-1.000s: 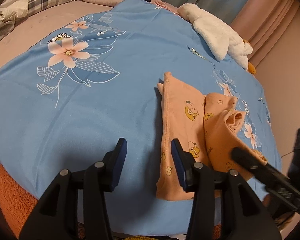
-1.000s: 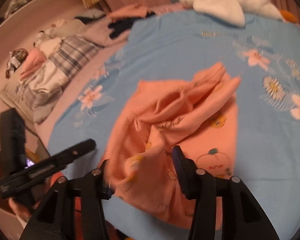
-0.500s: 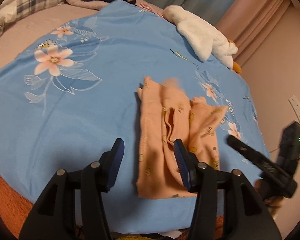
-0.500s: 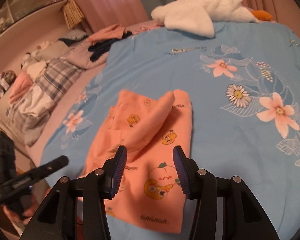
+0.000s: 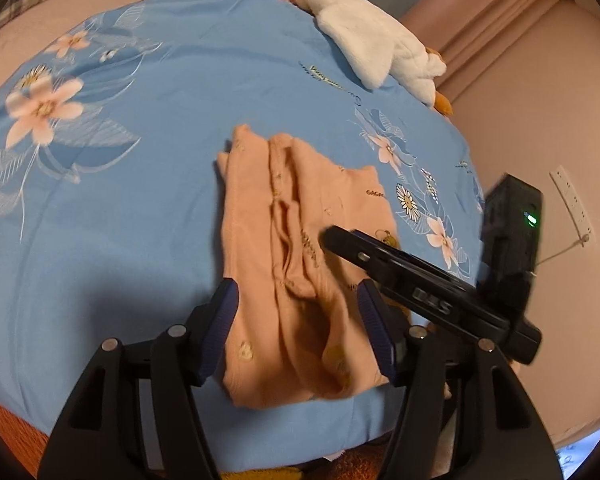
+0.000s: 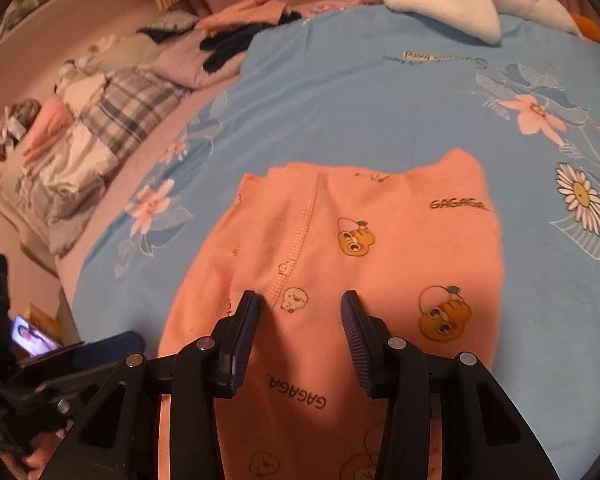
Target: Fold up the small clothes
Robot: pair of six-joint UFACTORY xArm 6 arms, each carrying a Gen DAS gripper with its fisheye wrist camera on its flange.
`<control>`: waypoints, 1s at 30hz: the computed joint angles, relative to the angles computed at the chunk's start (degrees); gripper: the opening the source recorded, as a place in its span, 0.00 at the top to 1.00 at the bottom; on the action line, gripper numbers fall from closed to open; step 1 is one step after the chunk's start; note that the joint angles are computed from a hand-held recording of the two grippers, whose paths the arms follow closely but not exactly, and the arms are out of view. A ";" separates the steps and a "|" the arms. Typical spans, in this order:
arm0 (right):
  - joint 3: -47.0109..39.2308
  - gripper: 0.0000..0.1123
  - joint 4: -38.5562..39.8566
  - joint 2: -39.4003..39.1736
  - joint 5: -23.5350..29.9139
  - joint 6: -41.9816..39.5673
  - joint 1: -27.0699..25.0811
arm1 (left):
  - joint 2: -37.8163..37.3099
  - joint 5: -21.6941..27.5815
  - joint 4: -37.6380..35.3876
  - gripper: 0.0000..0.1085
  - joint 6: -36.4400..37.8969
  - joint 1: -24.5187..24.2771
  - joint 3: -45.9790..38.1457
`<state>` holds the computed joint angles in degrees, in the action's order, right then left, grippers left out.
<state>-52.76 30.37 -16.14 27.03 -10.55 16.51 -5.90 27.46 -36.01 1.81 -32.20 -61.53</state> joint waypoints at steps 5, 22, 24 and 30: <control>4.43 0.59 -2.74 -5.44 -3.54 5.21 -2.60 | 5.21 2.48 -2.34 0.41 5.47 -0.04 -6.65; 7.41 0.59 -0.68 -8.34 -4.77 6.50 -5.94 | 14.14 3.58 8.08 0.90 -3.00 -1.01 -13.88; 7.27 0.59 1.10 -8.21 -4.39 5.25 -5.96 | 12.22 2.46 7.26 0.91 -1.54 -1.09 -12.56; 7.07 0.59 0.65 -8.14 -3.85 5.53 -5.61 | 7.34 -1.51 12.32 0.91 -1.55 -1.48 -9.67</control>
<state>-45.68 31.03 -24.28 23.18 -5.02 10.89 1.44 25.95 -23.69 0.26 -33.68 -71.19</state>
